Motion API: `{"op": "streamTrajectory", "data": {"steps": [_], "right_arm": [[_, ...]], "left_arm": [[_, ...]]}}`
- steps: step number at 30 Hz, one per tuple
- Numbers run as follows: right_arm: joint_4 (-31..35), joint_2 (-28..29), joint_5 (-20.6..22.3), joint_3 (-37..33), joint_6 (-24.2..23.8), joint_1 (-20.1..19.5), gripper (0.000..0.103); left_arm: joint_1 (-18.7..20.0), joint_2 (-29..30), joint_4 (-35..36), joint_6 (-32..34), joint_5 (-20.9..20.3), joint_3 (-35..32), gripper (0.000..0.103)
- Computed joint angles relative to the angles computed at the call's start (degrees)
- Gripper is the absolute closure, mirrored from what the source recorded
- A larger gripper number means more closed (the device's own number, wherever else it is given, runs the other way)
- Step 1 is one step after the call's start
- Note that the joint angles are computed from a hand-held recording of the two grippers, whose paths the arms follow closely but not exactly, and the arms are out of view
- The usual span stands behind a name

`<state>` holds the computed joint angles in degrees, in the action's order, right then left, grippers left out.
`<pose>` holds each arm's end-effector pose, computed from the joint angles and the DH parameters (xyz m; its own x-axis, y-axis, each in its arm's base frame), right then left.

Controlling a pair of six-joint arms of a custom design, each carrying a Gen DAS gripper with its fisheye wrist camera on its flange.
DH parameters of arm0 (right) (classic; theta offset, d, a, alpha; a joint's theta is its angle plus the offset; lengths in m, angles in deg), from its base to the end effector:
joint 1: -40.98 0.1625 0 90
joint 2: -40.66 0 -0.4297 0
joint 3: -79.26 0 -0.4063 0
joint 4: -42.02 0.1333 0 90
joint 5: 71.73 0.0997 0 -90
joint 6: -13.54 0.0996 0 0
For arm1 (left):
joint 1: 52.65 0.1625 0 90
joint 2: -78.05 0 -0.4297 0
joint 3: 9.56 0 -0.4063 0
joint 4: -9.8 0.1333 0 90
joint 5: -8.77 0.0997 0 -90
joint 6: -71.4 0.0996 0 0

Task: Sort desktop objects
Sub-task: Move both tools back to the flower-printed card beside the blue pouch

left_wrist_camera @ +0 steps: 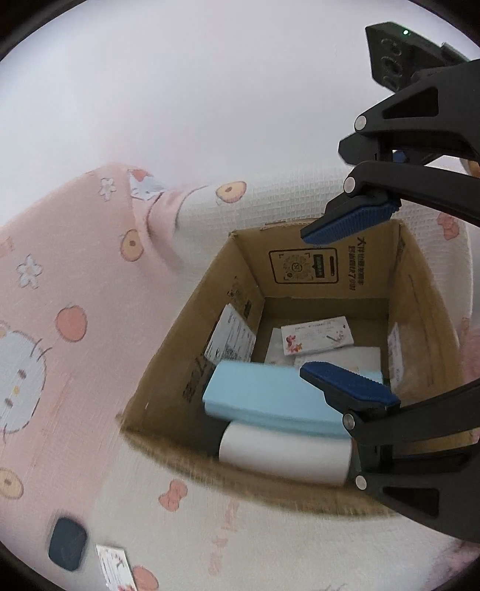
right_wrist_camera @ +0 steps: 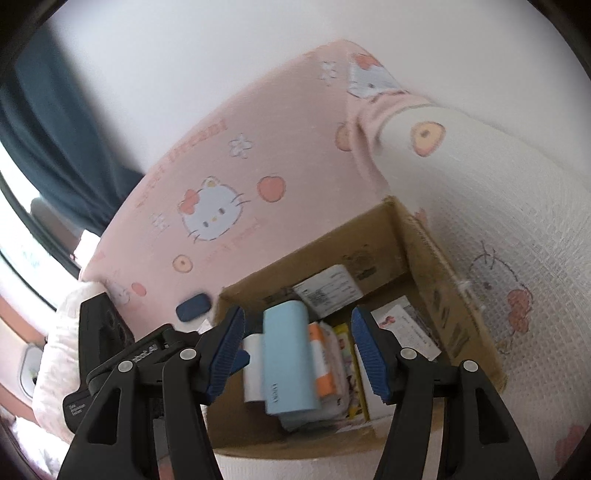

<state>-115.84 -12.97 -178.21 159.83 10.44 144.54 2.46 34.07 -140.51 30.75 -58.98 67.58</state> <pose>0.2791 -0.7092 0.3176 -0.9647 -0.0839 0.2495 -0.2297 0.7311 -0.6425 -0.3060 -0.7377 0.2021 -0.9825 -0.1813 0.0416 -0.1728 0.8063 -0.5657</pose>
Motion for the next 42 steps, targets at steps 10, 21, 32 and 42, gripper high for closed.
{"op": "streamTrajectory", "data": {"steps": [10, 21, 32, 42], "right_arm": [[-2.23, 2.86, -4.03, 0.05, 1.1, 5.64, 0.019], [-1.21, 12.18, -6.95, -6.27, 2.07, 10.39, 0.018], [10.2, 26.13, -5.86, -22.85, 6.55, 12.82, 0.018], [19.82, 37.86, -3.91, -38.31, 7.72, 13.28, 0.018]], "left_arm": [[0.73, -9.0, -2.11, 0.88, 0.28, 8.25, 0.033], [6.44, -18.32, -3.67, 2.49, -1.87, 14.86, 0.033], [14.56, -24.9, -2.61, 1.32, -1.24, 18.16, 0.033], [20.19, -26.18, 2.31, 6.26, -0.41, 16.23, 0.033]]}}
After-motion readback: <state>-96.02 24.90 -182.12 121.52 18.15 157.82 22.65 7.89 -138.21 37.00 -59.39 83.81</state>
